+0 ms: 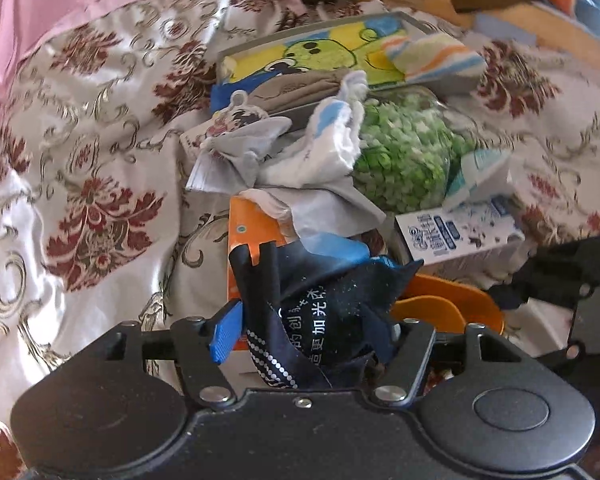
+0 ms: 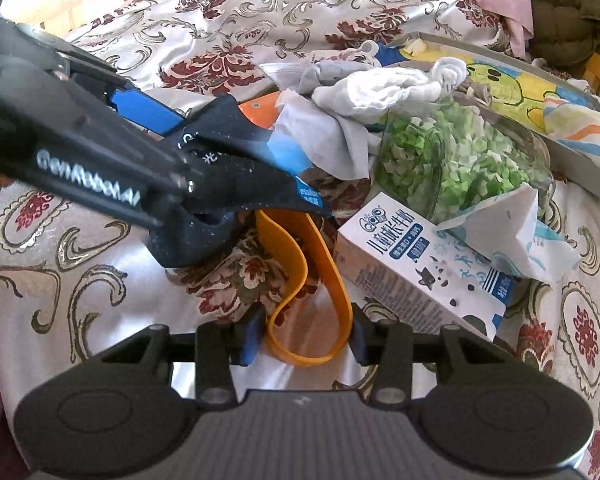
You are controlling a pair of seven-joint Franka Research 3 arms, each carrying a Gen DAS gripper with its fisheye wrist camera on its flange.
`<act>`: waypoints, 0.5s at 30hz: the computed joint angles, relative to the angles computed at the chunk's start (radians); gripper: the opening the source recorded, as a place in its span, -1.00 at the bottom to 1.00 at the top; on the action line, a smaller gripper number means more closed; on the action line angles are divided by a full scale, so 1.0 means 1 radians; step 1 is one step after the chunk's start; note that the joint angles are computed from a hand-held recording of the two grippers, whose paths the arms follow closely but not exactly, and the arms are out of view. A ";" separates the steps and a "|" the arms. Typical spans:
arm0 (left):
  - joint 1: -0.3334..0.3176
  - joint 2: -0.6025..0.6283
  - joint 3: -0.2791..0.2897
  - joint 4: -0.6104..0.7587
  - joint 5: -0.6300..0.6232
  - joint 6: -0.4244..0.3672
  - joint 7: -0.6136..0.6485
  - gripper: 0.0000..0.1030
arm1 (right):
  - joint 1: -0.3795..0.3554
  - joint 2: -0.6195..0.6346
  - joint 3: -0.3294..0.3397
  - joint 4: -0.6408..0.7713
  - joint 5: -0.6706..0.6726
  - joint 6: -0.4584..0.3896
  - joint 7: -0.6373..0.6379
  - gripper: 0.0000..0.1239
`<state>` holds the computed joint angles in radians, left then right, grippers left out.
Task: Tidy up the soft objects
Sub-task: 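Lift the black sock and orange band and carry them over the tray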
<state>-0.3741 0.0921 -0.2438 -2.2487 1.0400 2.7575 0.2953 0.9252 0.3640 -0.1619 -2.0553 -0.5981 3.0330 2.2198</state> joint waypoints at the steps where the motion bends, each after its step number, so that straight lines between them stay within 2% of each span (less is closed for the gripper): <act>1: -0.003 0.001 -0.001 0.003 0.008 -0.013 0.004 0.22 | 0.006 0.000 -0.007 -0.001 -0.006 0.006 0.007 -0.23; 6: -0.010 0.006 -0.004 0.008 0.038 -0.015 0.030 0.02 | 0.034 0.020 -0.040 0.012 -0.007 0.051 0.017 -0.24; 10: -0.011 0.009 -0.003 0.006 0.043 0.003 0.051 -0.28 | 0.079 0.040 -0.086 0.025 0.004 0.062 0.001 -0.38; 13: -0.006 0.005 0.000 -0.001 0.037 0.029 0.055 -0.62 | 0.165 0.045 -0.177 0.026 -0.032 0.066 0.032 -0.57; 15: -0.002 0.004 0.003 -0.006 0.028 0.049 0.053 -0.73 | 0.255 0.054 -0.274 0.032 -0.099 0.058 0.100 -0.65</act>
<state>-0.3758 0.0960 -0.2411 -2.2546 1.0681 2.8070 0.3484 1.1804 0.4181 -0.4354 -2.0234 -0.6970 3.0907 2.3196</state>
